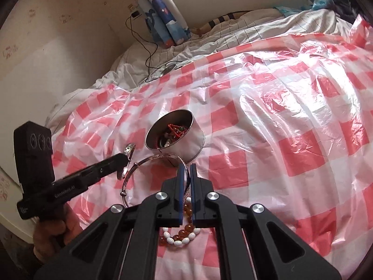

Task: Organize jewelry

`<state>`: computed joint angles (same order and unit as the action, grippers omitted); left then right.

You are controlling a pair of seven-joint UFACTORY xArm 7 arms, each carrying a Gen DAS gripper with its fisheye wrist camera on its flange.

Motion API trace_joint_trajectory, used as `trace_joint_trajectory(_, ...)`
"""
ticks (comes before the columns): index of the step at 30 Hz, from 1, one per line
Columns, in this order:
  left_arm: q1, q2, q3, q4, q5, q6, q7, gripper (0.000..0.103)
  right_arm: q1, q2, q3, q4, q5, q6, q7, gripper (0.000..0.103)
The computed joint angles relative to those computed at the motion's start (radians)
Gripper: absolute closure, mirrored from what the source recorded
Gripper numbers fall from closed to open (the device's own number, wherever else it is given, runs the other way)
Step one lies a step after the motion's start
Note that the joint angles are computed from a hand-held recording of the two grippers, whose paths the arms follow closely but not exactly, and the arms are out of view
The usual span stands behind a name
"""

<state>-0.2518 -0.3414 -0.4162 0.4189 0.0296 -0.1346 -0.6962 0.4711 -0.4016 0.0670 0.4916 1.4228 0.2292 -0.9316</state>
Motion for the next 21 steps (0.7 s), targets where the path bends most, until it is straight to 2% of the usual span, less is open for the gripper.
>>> trace_joint_trajectory(6, 0.042, -0.018, -0.038, 0.001, 0.016, 0.013, -0.01, 0.099, -0.001, 0.023, 0.013, 0.001, -0.014, -0.016, 0.044, 0.098)
trace_joint_trajectory(21, 0.197, -0.027, -0.185, 0.042, 0.093, 0.046, -0.073, 0.099, 0.016, 0.064, 0.009, -0.002, -0.036, -0.02, 0.035, 0.098)
